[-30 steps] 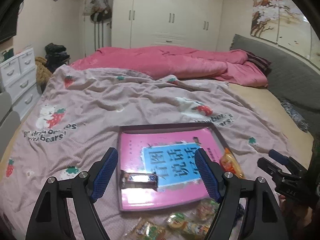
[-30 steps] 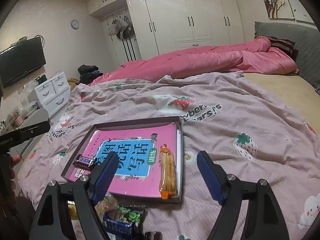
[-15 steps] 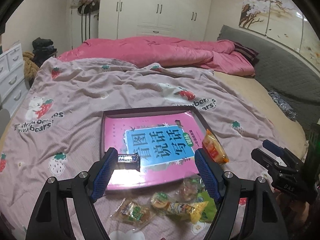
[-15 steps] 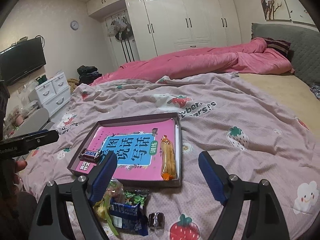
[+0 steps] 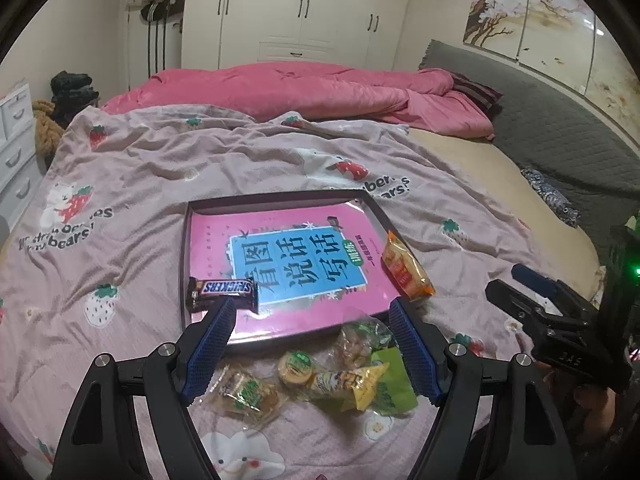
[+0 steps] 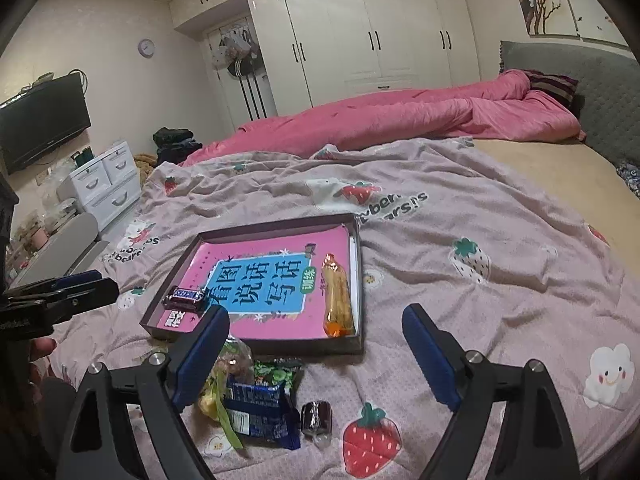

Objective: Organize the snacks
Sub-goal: 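Withdraw both open tools from the tray back toward the snack pile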

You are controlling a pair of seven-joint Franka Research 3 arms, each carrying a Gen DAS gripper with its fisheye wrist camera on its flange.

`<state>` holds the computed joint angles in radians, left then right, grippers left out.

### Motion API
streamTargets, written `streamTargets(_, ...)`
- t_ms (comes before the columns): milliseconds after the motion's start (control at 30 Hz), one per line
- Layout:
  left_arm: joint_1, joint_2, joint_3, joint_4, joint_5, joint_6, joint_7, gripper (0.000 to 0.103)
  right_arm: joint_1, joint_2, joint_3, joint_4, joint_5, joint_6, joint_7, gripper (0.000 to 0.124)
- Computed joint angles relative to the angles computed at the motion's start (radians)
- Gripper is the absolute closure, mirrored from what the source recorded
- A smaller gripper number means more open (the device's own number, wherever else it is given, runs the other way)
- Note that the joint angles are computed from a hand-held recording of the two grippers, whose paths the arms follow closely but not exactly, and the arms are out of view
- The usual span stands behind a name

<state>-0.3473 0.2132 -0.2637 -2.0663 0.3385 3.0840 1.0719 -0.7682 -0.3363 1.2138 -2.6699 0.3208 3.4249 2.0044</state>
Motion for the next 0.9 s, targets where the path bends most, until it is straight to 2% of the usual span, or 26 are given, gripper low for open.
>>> streamTargets(367,0.036,-0.041,-0.037,-0.065,-0.054,0.008,0.042,0.023,0.067,-0.018,-0.055,-0.023,-0.019,-0.036,0.037,0.035)
streamTargets(467,0.112,-0.041,-0.135,-0.094,-0.193,0.0,0.163,0.023,0.092,-0.004,-0.078,-0.027,-0.033,-0.052,0.049,0.035)
streamTargets(567,0.072,-0.047,-0.099,-0.111,-0.169,-0.014,0.156,0.023,0.133,0.014,-0.116,-0.034,-0.044,-0.063,0.058,0.035)
streamTargets(700,0.062,-0.046,-0.101,-0.125,-0.191,-0.02,0.184,0.023,0.174,0.027,-0.146,-0.037,-0.058,-0.088,0.067,0.035)
streamTargets(800,0.024,-0.035,-0.064,-0.117,-0.147,-0.032,0.161,0.023,0.164,0.021,-0.135,-0.034,-0.087,-0.119,0.089,0.035)
streamTargets(900,0.016,-0.015,-0.065,-0.104,-0.137,-0.049,0.163,0.023,0.152,0.024,-0.126,-0.027,-0.128,-0.151,0.118,0.035)
